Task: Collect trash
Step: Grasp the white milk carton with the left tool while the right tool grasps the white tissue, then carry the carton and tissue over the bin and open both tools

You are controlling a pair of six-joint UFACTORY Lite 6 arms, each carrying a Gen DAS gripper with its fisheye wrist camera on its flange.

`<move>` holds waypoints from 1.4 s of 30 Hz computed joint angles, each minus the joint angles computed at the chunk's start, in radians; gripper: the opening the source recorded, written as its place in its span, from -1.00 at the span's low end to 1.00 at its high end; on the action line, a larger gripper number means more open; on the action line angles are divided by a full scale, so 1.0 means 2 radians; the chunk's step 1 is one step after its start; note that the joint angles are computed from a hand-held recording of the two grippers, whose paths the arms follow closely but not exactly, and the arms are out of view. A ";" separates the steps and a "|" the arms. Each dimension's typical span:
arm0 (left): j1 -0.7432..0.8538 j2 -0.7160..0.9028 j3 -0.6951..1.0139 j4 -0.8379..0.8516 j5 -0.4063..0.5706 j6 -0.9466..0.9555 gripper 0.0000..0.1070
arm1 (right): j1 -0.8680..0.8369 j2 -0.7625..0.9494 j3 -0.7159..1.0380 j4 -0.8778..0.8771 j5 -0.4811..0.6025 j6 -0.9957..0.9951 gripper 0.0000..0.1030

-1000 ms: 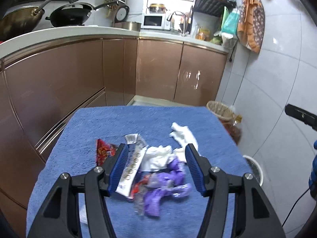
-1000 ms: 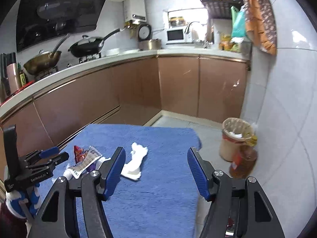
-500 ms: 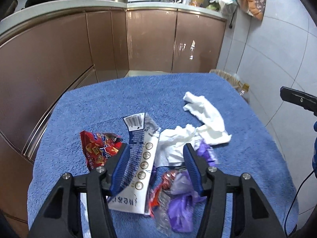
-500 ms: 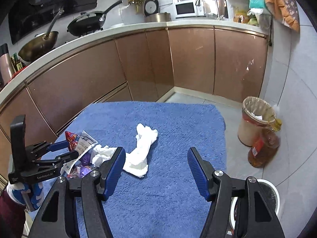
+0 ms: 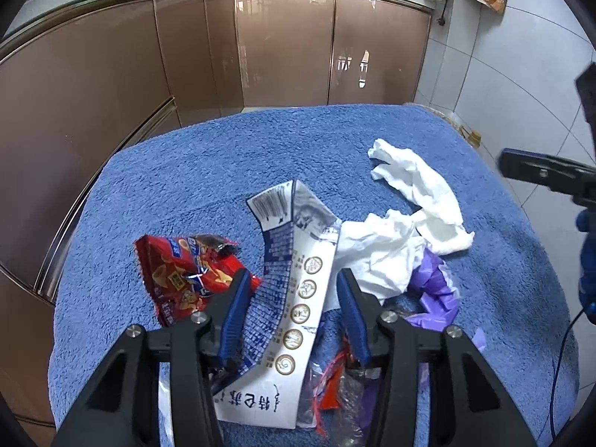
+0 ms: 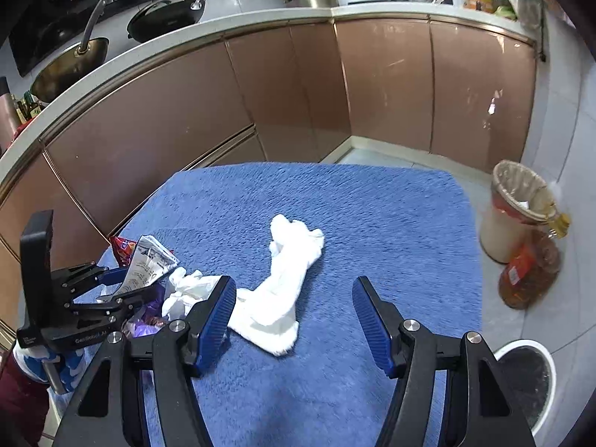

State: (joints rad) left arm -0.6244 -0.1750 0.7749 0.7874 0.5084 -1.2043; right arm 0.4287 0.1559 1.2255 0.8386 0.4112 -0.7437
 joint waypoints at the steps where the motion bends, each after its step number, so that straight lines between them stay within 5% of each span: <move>1: 0.001 0.003 0.001 0.001 -0.001 0.002 -0.16 | 0.001 0.016 0.012 0.009 0.003 -0.006 0.21; 5: 0.002 0.022 0.013 0.006 0.002 0.009 -0.20 | 0.003 0.079 0.060 0.020 0.018 -0.004 0.21; 13: 0.026 0.041 0.015 0.005 -0.016 0.008 -0.34 | 0.010 0.183 0.147 0.018 0.047 0.018 -0.09; 21: 0.002 0.008 -0.007 0.039 0.005 -0.039 -0.47 | 0.009 0.194 0.148 0.043 0.049 -0.006 -0.80; 24: -0.011 -0.017 -0.009 0.044 0.025 -0.048 -0.47 | 0.010 0.158 0.114 0.064 0.042 -0.040 -0.83; 33: -0.123 -0.089 0.006 0.067 0.160 -0.105 -0.47 | 0.019 0.001 0.013 0.053 0.035 -0.039 -0.84; 42: -0.311 -0.073 0.090 0.106 0.362 -0.181 -0.47 | 0.025 -0.151 -0.068 -0.012 0.045 0.023 -0.84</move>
